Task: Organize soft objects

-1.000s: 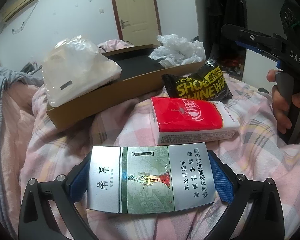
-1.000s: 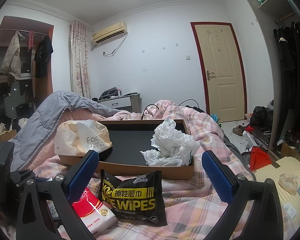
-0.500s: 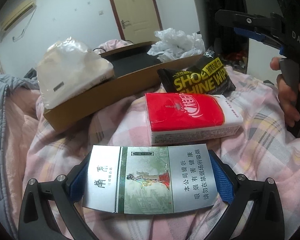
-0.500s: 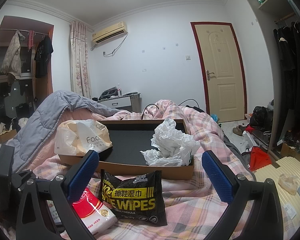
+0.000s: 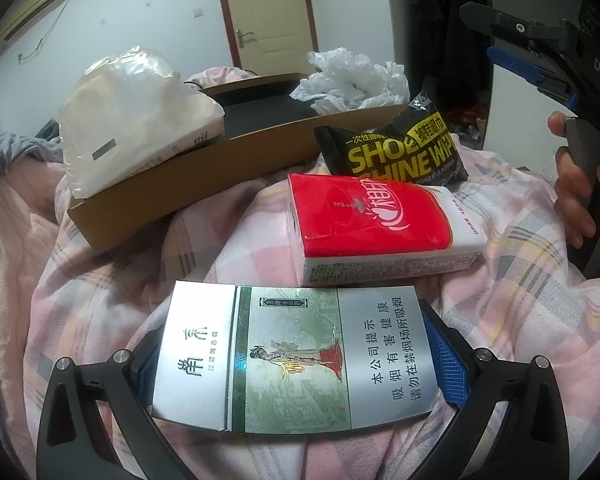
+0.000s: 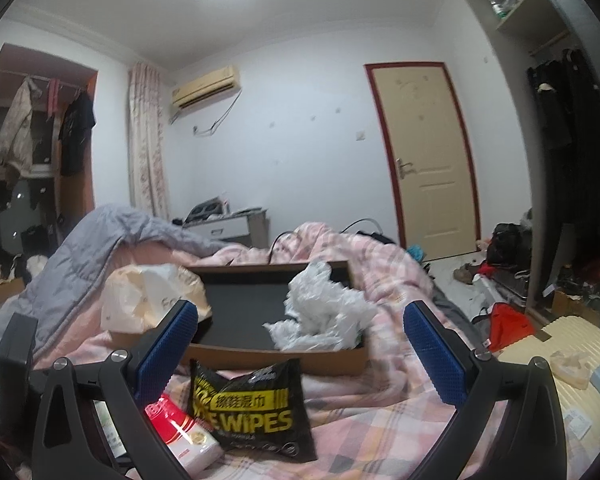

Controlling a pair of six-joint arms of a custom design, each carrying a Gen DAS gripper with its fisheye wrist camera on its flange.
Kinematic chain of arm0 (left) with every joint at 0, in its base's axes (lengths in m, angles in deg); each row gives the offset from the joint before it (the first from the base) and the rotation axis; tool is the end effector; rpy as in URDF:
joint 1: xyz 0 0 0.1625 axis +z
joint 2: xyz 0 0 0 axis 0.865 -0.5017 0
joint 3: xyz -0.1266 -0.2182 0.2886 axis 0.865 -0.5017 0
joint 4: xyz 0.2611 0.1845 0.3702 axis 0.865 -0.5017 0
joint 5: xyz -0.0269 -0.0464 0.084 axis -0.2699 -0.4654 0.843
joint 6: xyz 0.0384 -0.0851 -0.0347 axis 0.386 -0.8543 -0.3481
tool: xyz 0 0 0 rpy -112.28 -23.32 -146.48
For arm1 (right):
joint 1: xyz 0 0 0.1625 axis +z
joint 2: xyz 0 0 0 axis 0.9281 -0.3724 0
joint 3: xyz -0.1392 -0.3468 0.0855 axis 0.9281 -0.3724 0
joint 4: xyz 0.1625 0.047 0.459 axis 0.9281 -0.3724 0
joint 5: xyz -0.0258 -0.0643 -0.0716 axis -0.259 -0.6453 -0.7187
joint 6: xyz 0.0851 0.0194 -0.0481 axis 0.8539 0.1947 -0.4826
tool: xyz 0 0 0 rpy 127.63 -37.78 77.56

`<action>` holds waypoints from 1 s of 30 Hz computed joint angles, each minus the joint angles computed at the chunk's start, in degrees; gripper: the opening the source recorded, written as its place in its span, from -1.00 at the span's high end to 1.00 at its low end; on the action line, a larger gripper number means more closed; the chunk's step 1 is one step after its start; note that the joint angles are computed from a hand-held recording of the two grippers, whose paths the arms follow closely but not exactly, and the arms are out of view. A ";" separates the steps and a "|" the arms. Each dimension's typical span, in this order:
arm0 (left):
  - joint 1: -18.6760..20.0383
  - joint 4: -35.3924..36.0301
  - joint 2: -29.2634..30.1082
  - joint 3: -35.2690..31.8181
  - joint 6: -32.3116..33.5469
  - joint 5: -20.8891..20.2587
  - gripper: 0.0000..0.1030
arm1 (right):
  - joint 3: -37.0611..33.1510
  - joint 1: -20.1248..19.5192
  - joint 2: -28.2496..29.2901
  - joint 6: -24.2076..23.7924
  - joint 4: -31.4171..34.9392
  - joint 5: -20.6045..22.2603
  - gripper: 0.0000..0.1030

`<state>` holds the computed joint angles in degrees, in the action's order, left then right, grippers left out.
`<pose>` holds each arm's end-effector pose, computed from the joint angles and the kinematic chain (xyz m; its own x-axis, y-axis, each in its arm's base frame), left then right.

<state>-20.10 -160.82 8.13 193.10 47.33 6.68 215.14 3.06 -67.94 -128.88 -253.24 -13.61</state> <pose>-0.2757 -0.5109 -0.0614 -0.5870 0.2306 -0.7760 0.6992 0.6276 -0.3424 0.0092 -0.5523 0.2560 -0.7370 -0.4685 0.4872 -0.6188 0.1776 -0.7652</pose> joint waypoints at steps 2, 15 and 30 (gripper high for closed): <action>-0.04 0.11 -0.10 0.12 -0.21 -0.08 -1.00 | -0.27 -0.10 0.29 1.47 -1.00 -0.01 -0.99; -0.93 -1.05 -1.28 1.23 0.72 0.31 -0.97 | -1.19 -0.39 0.80 3.72 -0.49 -0.04 -0.99; -4.78 -28.14 -2.75 4.60 8.76 3.19 -0.97 | -0.80 -0.49 0.57 2.64 -0.24 0.14 -0.99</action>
